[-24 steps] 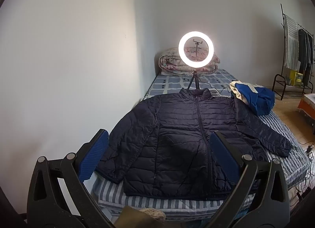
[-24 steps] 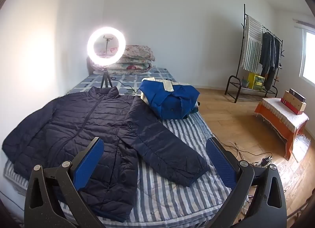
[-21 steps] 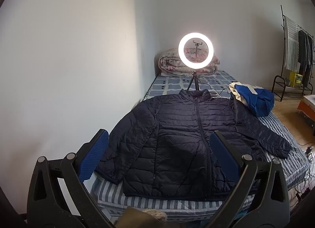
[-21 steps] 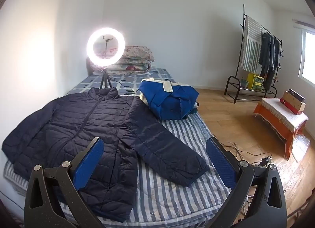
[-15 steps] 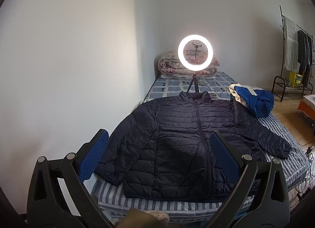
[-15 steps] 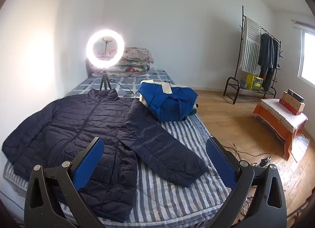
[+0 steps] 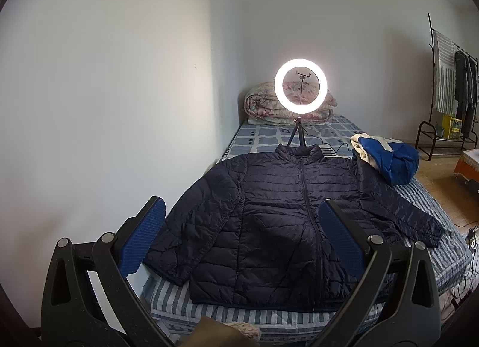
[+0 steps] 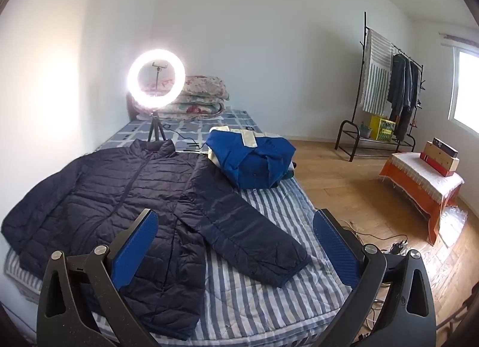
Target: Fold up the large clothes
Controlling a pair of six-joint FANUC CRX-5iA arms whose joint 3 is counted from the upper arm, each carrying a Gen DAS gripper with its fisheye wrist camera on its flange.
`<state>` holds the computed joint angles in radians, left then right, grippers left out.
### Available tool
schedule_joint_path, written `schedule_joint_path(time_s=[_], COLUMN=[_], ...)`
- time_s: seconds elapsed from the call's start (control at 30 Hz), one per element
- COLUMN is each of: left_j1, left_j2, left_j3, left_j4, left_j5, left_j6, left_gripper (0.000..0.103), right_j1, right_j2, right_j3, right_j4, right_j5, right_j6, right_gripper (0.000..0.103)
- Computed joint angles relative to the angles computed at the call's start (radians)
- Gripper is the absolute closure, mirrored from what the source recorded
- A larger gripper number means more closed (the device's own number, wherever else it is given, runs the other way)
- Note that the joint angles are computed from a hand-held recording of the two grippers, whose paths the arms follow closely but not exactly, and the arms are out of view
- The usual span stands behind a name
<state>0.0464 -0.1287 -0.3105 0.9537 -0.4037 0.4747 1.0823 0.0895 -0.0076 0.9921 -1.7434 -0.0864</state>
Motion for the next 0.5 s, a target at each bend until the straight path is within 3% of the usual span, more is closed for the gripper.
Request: schedule_joint_path(time_s=[0.5], left_j1=[-0.003], left_j2=[0.004], left_j3=[-0.008], left_j4=[0.046], left_j5=[0.017], left_j6=[-0.038], left_gripper=[0.000], right_j1=[0.001], right_j2=[-0.006], right_j3=[-0.015], right_j4=[0.023], right_j5=[0.026], right_j6=[-0.006], right_gripper=[0.000])
